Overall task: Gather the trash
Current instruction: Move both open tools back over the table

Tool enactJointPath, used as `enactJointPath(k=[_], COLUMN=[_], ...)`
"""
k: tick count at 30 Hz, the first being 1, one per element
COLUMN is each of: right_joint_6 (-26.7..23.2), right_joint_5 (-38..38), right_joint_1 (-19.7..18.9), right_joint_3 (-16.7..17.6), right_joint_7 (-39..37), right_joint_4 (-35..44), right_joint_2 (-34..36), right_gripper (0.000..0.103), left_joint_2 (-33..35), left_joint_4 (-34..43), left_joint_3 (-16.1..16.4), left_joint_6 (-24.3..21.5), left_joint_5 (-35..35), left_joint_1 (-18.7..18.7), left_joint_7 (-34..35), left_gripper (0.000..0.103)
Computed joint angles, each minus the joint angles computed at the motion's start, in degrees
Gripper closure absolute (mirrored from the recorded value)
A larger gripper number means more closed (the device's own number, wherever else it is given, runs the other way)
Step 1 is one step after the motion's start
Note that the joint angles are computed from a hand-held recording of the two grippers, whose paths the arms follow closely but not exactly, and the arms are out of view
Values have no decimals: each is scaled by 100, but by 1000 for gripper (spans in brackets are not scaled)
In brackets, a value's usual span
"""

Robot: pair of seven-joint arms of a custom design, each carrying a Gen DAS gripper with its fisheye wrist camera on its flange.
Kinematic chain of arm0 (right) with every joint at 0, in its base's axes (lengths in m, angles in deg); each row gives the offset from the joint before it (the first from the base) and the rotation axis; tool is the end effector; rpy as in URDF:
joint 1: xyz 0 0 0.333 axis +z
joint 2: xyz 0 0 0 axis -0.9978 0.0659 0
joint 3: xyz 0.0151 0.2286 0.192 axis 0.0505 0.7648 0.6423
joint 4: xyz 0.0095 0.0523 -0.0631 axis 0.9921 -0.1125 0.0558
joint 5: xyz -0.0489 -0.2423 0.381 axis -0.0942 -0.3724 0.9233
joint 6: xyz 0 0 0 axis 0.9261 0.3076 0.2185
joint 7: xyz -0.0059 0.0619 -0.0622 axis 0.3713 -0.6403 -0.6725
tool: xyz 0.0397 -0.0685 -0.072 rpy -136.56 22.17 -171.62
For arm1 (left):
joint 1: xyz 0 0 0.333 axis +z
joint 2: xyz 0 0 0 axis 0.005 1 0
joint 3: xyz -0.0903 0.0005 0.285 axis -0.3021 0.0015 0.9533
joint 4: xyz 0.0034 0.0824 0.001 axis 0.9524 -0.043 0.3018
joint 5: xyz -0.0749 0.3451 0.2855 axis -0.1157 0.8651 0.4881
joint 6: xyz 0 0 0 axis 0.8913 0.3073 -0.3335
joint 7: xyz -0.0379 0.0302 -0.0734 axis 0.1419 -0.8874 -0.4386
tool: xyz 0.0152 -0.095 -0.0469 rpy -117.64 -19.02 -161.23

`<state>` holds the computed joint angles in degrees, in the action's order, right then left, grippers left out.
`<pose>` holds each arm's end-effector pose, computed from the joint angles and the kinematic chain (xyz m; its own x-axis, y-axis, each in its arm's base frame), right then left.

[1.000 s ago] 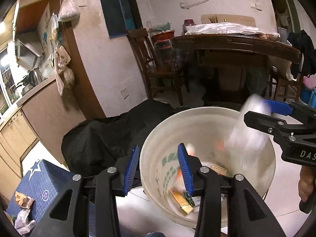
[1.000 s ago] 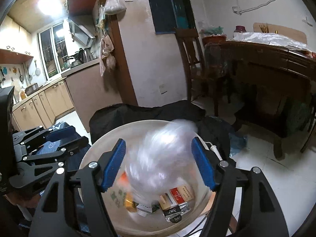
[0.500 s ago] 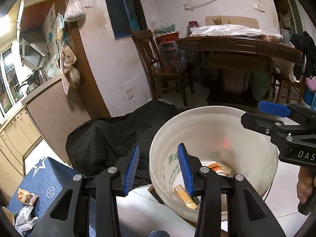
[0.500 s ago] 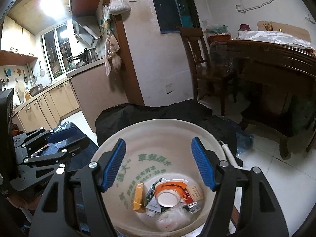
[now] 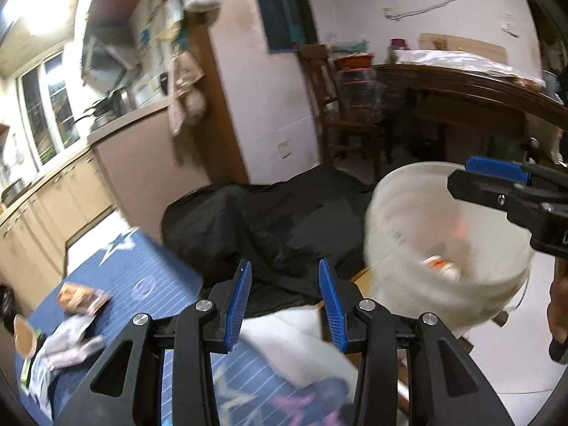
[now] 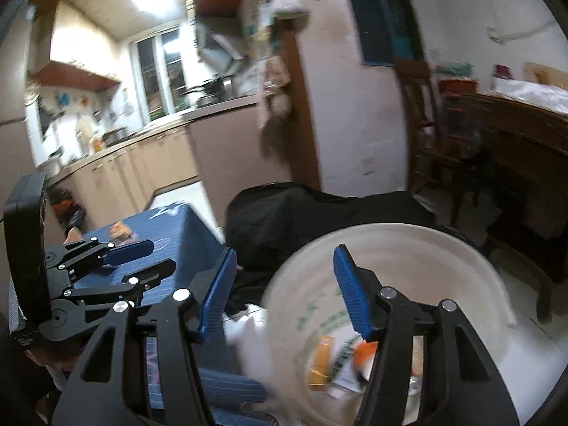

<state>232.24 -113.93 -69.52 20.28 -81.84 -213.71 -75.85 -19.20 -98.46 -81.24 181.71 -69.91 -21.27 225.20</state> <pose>0.3858 0.3236 0.4523 0.1594 -0.9740 -0.1607 -0.4352 0.0768 -0.8970 0.4395 -0.0787 0.4607 -0.4482 -0.8730 -0.1926 -0.4226 0.3968 -0.8148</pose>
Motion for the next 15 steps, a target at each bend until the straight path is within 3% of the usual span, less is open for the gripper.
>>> enactJointPath(k=[6, 11, 13, 15], right_joint_6=[364, 535, 620, 648], right_joint_5=[-274, 125, 96, 97], right_joint_1=[314, 826, 1015, 1186], right_joint_3=[-14, -184, -269, -360], right_joint_7=[-432, -1379, -1428, -1350], right_joint_4=[1189, 2157, 2441, 2629], right_joint_2=[1350, 2392, 2660, 2847], right_gripper=[51, 51, 51, 51], left_joint_2=[-193, -89, 197, 822], left_joint_4=[-271, -163, 185, 758], left_joint_3=[145, 368, 448, 415], left_joint_6=[-125, -379, -493, -267], left_joint_5=[142, 168, 144, 144], left_joint_1=[944, 1724, 2063, 2391], left_joint_7=[-55, -76, -112, -206], left_gripper=[61, 61, 61, 61])
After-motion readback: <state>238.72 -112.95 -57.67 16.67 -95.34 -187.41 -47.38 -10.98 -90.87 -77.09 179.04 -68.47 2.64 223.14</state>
